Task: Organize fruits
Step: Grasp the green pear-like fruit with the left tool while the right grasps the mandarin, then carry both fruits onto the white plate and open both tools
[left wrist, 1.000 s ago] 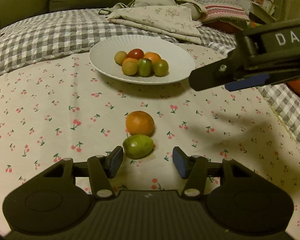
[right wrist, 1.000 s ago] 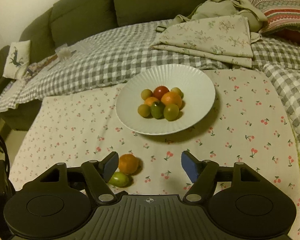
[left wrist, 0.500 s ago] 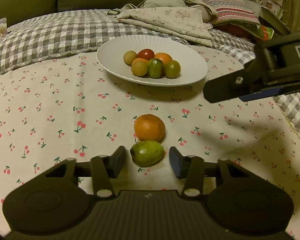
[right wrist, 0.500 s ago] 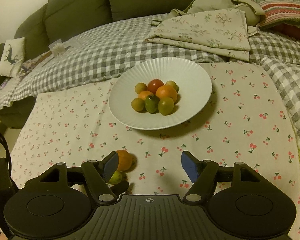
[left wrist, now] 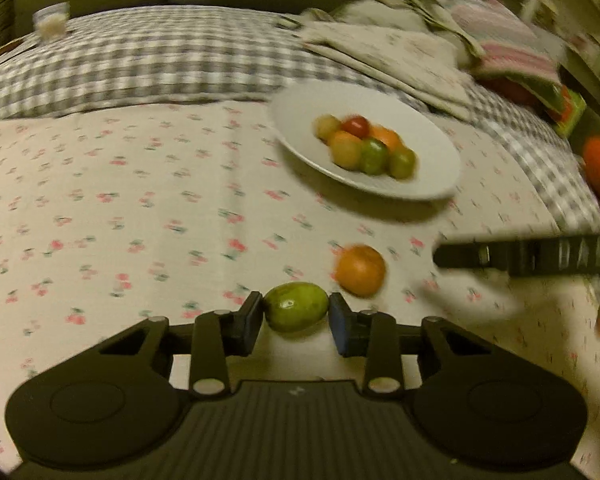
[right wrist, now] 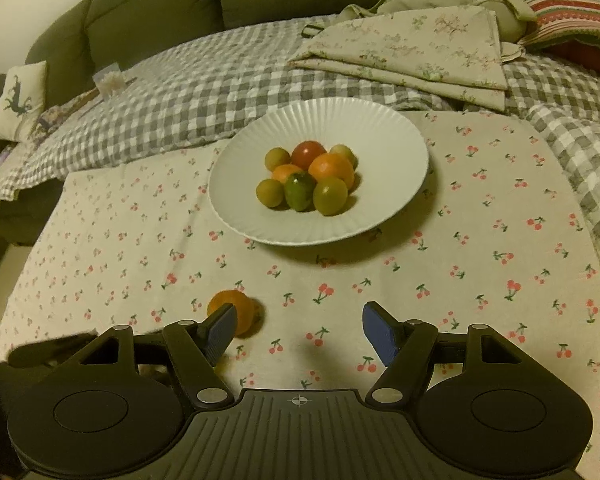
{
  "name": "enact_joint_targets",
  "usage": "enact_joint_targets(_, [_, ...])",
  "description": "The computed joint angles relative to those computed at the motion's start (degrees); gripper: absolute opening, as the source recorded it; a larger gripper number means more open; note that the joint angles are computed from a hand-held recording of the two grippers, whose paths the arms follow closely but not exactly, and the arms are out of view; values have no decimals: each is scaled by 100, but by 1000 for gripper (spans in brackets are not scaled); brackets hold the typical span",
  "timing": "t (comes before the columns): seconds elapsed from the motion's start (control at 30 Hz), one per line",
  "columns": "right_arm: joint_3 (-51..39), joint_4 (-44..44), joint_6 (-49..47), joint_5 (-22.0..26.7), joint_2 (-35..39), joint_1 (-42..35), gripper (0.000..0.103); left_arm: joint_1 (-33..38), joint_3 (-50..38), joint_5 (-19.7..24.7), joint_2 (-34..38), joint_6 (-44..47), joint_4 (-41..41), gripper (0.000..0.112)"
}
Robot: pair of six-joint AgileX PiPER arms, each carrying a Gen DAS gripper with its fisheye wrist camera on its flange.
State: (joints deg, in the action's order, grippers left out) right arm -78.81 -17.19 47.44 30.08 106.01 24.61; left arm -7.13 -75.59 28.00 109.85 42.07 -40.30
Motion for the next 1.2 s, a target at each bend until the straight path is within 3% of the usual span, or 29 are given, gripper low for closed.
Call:
enact_joint_targets(0.2, [-21,766,-741,-454,327,-71,70,357,-578,417,196,-1076,332,34])
enact_joint_targets(0.33, [-188,1238,-1280,-681,673,-18,70,414,-689,341,226,-1454,549,34])
enact_joint_targets(0.43, [-293,839,-993,-860,869,124,70,450,-762,388,255,-1537,536,34])
enact_joint_targets(0.57, [-319,-495,49,-1075,1011,374,70,468,-747,373,233,-1576,537,34])
enact_joint_targets(0.63, [-343,-783,244,-1114,1068,428,65,468,-727,362,222,-1581,530,34])
enact_joint_targets(0.7, [-399,-1045,394,-1039,1113,484,33,476,-689,353,198,-1572,516,34])
enact_joint_targets(1.2, [-520,-660,42,-683,897,492,33,465,-652,299,165,-1606,533,34])
